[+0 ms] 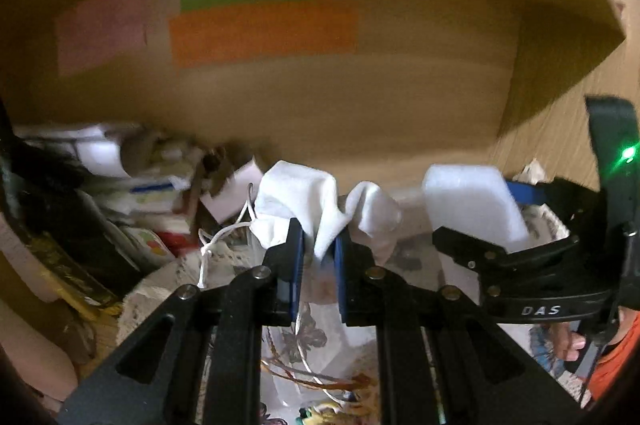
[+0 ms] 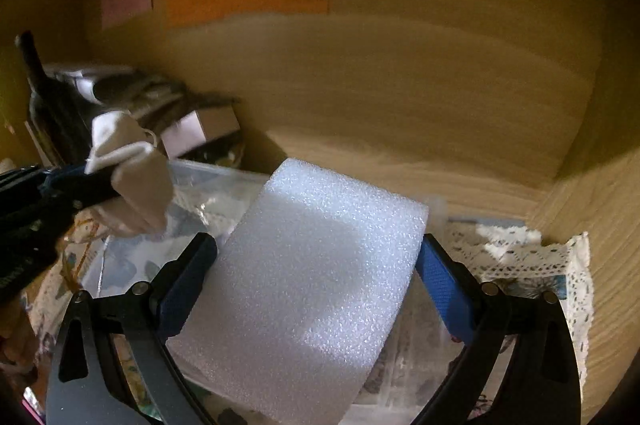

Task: Organize soft objects
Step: 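Carry both items over the clear box and open both tools to drop them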

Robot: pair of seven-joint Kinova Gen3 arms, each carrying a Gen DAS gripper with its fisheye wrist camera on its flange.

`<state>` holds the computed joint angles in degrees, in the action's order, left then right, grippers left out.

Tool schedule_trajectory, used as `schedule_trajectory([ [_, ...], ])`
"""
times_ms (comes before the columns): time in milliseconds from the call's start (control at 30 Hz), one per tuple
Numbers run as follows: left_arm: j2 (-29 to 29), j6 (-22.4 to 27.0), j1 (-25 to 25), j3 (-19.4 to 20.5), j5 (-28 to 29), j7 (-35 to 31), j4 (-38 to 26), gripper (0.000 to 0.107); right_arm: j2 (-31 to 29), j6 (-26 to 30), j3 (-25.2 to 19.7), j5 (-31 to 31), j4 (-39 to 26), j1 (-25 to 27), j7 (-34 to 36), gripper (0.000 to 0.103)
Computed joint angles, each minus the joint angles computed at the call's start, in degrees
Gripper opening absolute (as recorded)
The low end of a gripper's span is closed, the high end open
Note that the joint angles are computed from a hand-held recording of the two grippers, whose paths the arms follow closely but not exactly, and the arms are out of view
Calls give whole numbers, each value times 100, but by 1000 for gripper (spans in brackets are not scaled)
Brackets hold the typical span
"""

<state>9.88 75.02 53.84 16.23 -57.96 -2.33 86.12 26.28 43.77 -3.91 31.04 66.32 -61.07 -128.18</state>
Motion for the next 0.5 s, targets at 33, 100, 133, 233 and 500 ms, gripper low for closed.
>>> schedule_trajectory([
  [33,-17,-191,-137,-30,201,-118,34,13,48,73,-55,-87,-69,58,107,98],
  [100,-49,-517,-344,-69,543,-286,107,13,134,194,-89,-201,-170,99,253,98],
  [133,-38,-621,-413,-84,653,-342,107,13,197,289,-119,-286,-290,158,388,98],
  [233,43,-706,-512,-118,906,-515,37,13,329,489,-176,-552,-512,256,746,99],
  [500,135,-646,-336,-236,903,-492,-46,45,538,829,-31,-668,-854,122,1064,99],
])
